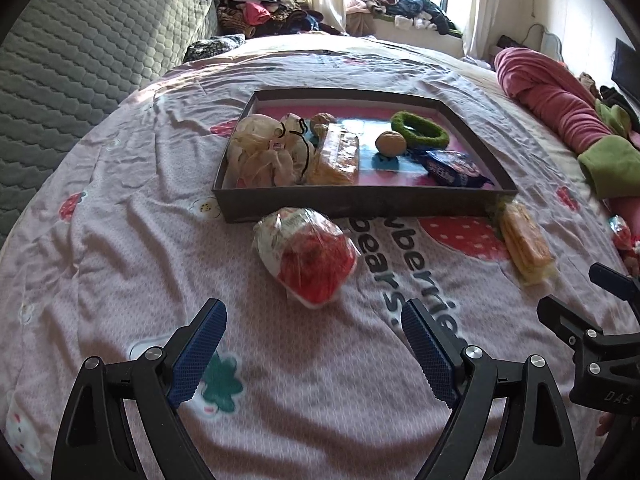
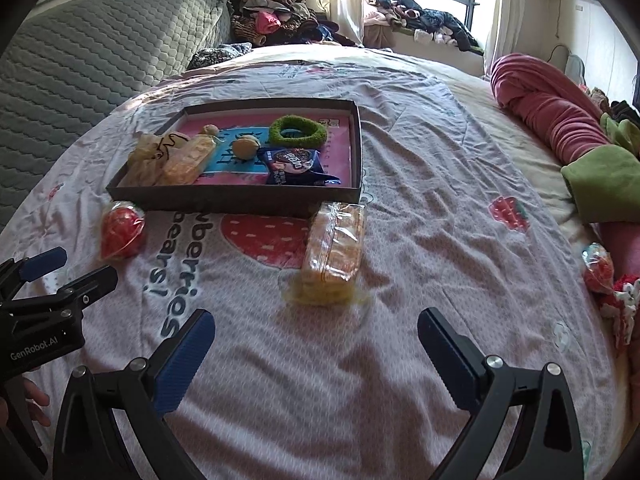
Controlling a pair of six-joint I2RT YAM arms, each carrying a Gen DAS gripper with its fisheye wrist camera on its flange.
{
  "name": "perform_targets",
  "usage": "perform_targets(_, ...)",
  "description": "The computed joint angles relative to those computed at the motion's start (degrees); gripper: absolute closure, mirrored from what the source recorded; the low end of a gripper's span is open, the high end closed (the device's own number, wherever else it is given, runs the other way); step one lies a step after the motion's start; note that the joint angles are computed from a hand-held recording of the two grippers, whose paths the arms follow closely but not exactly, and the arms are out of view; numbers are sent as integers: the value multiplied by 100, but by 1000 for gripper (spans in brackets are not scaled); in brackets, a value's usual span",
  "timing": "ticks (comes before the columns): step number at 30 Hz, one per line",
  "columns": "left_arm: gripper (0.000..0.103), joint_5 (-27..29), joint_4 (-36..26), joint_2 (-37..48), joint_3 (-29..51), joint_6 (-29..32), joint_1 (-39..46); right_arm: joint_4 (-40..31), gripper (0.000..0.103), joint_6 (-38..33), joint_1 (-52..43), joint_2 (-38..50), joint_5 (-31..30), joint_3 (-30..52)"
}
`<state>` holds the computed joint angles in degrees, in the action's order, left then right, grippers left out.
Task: Organize objects
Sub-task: 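Move the left tool to the red candy egg while the right tool approaches the wafer pack, then grasp the red candy egg with the left tool while the right tool grasps the wafer pack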
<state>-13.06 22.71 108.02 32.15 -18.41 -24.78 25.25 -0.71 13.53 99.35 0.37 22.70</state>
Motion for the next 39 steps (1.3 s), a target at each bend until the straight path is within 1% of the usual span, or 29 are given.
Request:
perform_targets(10, 13, 182, -100, 661, 710, 195, 263, -131, 1, -6, -75, 802, -31, 801)
perform_targets(16, 13, 269, -175, 1040, 1143, 193, 353, -269, 1, 23, -180, 1320, -96, 1311)
perform_targets(24, 13, 323, -323, 1494, 1662, 176, 505, -363, 1, 79, -260, 1789, -257, 1782)
perform_targets(25, 13, 350, -326, 1528, 1696, 163, 519, -344, 3, 104, -262, 1826, -253, 1814)
perform_targets(27, 13, 376, -269, 1576, 1722, 154, 555, -331, 14, 102, -256, 1874, -238, 1870)
perform_targets(29, 13, 404, -201, 1596, 1716, 140, 580, -391, 22, 77, -239, 1928, -213, 1946)
perform_targets(32, 13, 454, -158, 1579, 1681, 171, 590, -394, 27, 56, -205, 1955, -186, 1987)
perform_targets(33, 14, 441, -133, 1564, 1659, 180, 579, -387, 31, 51, -196, 1947, -181, 1985)
perform_targets(35, 18, 394, -96, 1538, 1631, 201, 532, -375, 37, 26, -173, 1922, -163, 1972)
perform_targets(37, 31, 344, -107, 1531, 1628, 211, 487, -376, 43, 11, -150, 1912, -106, 1964)
perform_targets(39, 31, 345, -168, 1538, 1662, 232, 468, -416, 48, -8, -135, 1917, -52, 1978)
